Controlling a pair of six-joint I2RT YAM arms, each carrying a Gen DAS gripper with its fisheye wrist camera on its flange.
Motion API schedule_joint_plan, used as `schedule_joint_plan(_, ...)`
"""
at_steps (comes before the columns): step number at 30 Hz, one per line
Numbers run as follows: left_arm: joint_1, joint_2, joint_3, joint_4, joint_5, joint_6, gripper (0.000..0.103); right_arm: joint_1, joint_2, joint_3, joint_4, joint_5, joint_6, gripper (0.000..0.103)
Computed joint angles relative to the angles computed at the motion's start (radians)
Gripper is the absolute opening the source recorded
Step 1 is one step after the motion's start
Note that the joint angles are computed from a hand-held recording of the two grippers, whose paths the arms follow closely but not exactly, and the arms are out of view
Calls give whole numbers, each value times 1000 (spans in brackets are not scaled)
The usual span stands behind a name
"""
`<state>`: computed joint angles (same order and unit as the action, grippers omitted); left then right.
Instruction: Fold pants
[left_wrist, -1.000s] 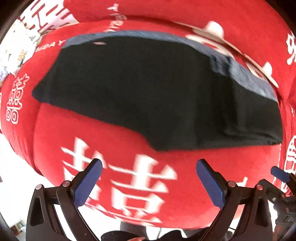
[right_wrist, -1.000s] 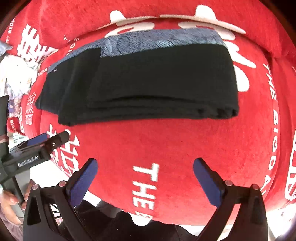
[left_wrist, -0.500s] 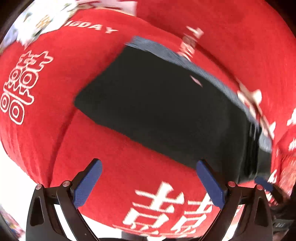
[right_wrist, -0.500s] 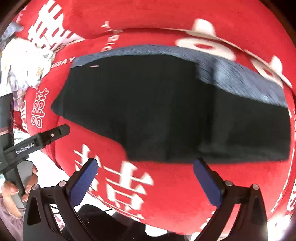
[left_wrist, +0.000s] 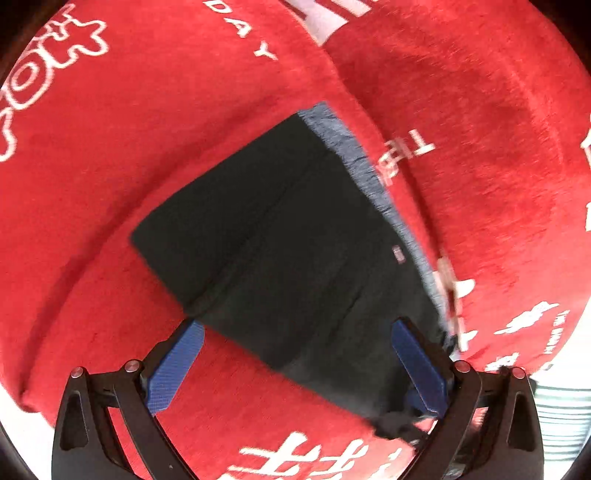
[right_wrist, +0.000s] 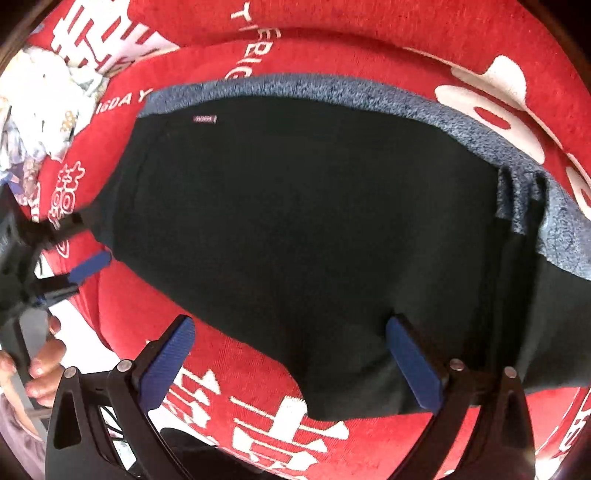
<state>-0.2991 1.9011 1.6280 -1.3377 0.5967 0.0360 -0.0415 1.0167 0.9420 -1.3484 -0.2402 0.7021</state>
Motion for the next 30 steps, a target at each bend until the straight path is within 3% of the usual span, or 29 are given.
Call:
schedule_joint_plan(4, 17, 7, -44, 53, 71, -36, 102, 19, -9, -9, 12, 6, 23, 103)
schedule_joint_plan(8, 8, -15, -75, 105, 61, -80, 102, 25, -1, -8, 14, 9, 24, 103)
schedule_joint_plan(11, -11, -26, -66, 105, 22, -88, 102, 25, -2, -10, 13, 14, 21, 103)
schedule_joint_plan(16, -20, -61, -21, 87, 110, -63, 101, 22, -12, -7, 6, 12, 17, 103)
schedule_joint_plan(21, -74, -8, 29, 83, 19, -79, 101, 6, -20, 3, -4, -1, 15, 103)
schedule_joint_plan(22, -79, 2, 24, 95, -3, -104, 98, 0, -23, 8, -11, -4, 12, 103)
schedule_joint_plan(27, -102, 19, 34, 103, -165, -109, 39, -95, -23, 70, -66, -26, -70, 103)
schedule_joint_plan(30, -177, -67, -13, 163, -319, 13, 35, -192, 11, 141, -92, -49, -163, 103)
